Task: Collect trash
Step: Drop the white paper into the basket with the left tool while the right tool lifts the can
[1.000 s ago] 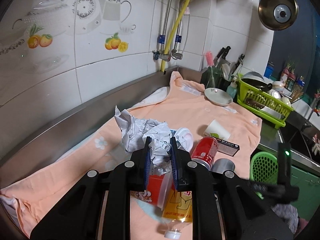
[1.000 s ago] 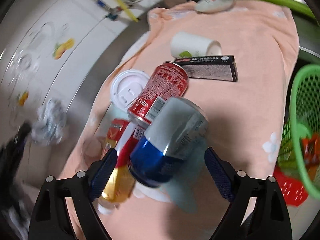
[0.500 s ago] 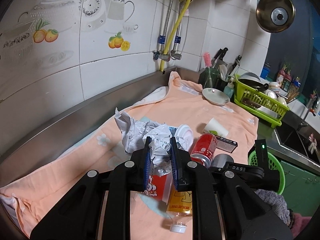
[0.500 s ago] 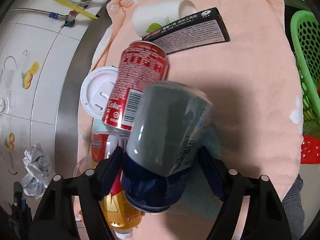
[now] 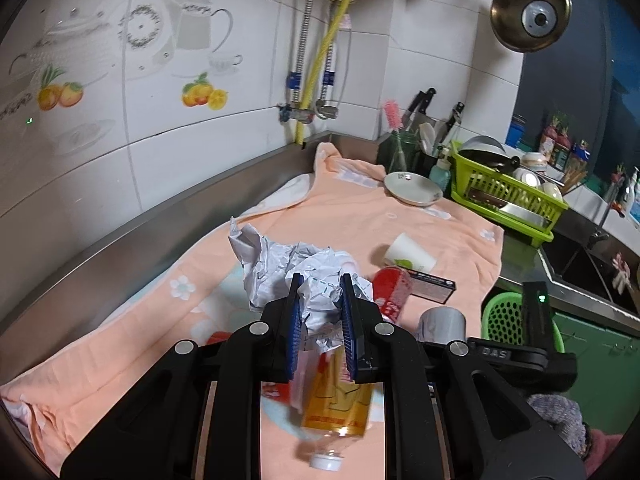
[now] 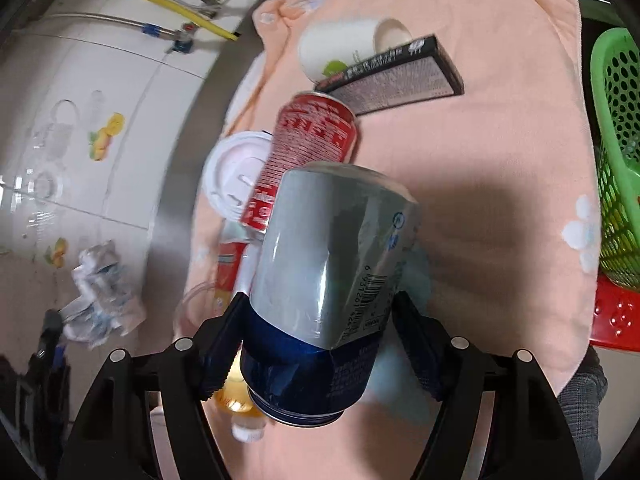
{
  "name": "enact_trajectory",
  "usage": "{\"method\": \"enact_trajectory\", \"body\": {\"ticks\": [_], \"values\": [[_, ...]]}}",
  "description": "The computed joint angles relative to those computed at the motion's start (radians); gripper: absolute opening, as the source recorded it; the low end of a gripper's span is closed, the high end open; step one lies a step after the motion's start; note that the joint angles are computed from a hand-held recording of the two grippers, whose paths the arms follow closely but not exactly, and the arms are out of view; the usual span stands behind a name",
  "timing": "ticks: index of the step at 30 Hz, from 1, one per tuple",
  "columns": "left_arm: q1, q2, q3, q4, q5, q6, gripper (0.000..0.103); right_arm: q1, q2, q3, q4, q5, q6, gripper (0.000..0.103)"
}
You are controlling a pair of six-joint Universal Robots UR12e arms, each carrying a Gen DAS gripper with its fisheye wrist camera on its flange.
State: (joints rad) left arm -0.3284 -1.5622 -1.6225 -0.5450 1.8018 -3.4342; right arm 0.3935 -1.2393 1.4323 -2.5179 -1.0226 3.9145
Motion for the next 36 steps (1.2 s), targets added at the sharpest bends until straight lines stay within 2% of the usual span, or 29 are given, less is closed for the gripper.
{"method": "enact_trajectory", "body": {"ticks": [5,10,16,19,23,25,28,31,33,34,36], "values": [[-0.032,-0.032,0.036,-0.004,-0.020,0.016,0.017,-0.039,-0.072,0.086,-0.094,0.015,-0.019,0.070],[-0.079,-0.091,0.097,-0.012,-0.068,0.047,0.017,-0.100,-0.158,0.167,-0.122,-0.012,-0.075,0.070],[-0.150,-0.199,0.201,-0.044,-0.145,0.083,0.017,-0.197,-0.260,0.259,-0.092,-0.071,-0.178,0.070],[-0.186,-0.272,0.274,-0.089,-0.190,0.107,0.017,-0.247,-0.298,0.294,-0.073,-0.113,-0.237,0.070],[-0.220,-0.362,0.369,-0.166,-0.254,0.131,0.017,-0.306,-0.335,0.343,-0.072,-0.142,-0.263,0.069],[-0.237,-0.402,0.411,-0.196,-0.264,0.151,0.017,-0.331,-0.349,0.364,-0.072,-0.152,-0.270,0.069],[-0.252,-0.457,0.472,-0.258,-0.296,0.152,0.019,-0.355,-0.363,0.389,-0.072,-0.163,-0.273,0.069],[-0.264,-0.498,0.512,-0.289,-0.283,0.166,0.021,-0.367,-0.369,0.403,-0.070,-0.169,-0.279,0.068],[-0.262,-0.514,0.528,-0.306,-0.312,0.161,0.021,-0.370,-0.370,0.409,-0.064,-0.179,-0.291,0.068],[-0.263,-0.520,0.531,-0.305,-0.310,0.156,0.024,-0.371,-0.369,0.410,-0.064,-0.180,-0.300,0.067],[-0.258,-0.526,0.531,-0.300,-0.321,0.142,0.036,-0.372,-0.368,0.413,-0.057,-0.180,-0.314,0.067]]}}
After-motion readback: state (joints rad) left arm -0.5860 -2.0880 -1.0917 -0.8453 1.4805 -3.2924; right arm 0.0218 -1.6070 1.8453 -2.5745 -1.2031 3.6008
